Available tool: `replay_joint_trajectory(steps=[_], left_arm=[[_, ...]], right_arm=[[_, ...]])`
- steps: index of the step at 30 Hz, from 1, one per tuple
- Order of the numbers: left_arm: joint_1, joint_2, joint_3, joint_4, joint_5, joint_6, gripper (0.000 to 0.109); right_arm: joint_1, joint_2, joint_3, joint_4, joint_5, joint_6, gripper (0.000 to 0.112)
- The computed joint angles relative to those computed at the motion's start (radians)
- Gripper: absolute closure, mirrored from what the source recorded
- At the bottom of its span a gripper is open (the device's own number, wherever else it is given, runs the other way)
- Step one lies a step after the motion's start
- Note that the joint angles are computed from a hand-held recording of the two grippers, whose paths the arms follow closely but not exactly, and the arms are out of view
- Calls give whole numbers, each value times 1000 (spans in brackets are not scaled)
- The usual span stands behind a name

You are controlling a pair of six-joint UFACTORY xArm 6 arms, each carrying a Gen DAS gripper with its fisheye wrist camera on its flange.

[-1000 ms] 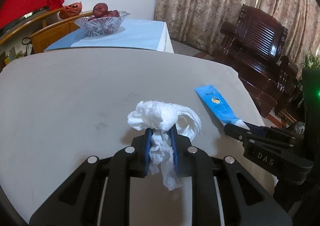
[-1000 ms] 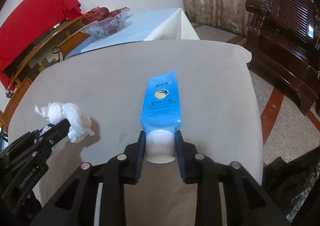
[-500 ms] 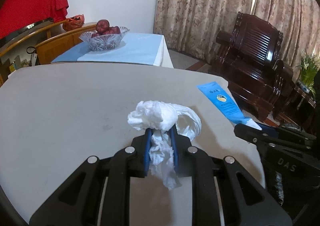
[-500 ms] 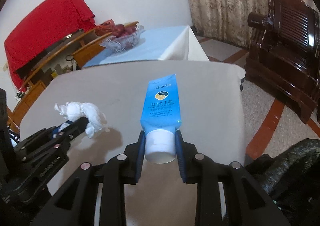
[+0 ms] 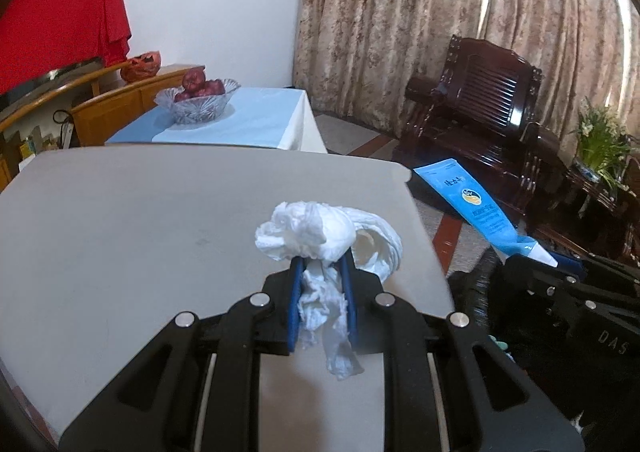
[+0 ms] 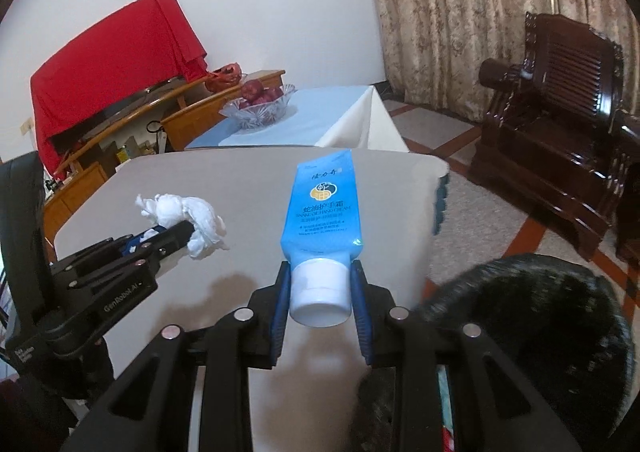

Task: Collect trash
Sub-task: 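Carry the tube and tissue over the bin and open both tools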

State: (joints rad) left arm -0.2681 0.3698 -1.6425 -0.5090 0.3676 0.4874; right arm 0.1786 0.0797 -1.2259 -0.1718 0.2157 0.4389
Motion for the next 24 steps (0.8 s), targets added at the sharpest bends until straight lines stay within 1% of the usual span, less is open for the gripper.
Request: replay_joint_trajectory(steps=[5,11,15,18,24], left_arm=[[-46,-102,115,-53,-41,35,92],[-110,-183,195,-141,-69,122,92],[-160,-207,218,-192,-77,174,92],[-193,-208,217,-222,-72,203,92],[-256,-169,188,-294,-48,285,92]], right_arm=[[-26,-125,120,-72,-13,58,83],[-68,-258,243,-148,-19,120,83],[-108,-345,328,-192,-16,170,83],[-138,-389,372,-196,-9,179,83],[-212,-456,449,-230,11,208,83]])
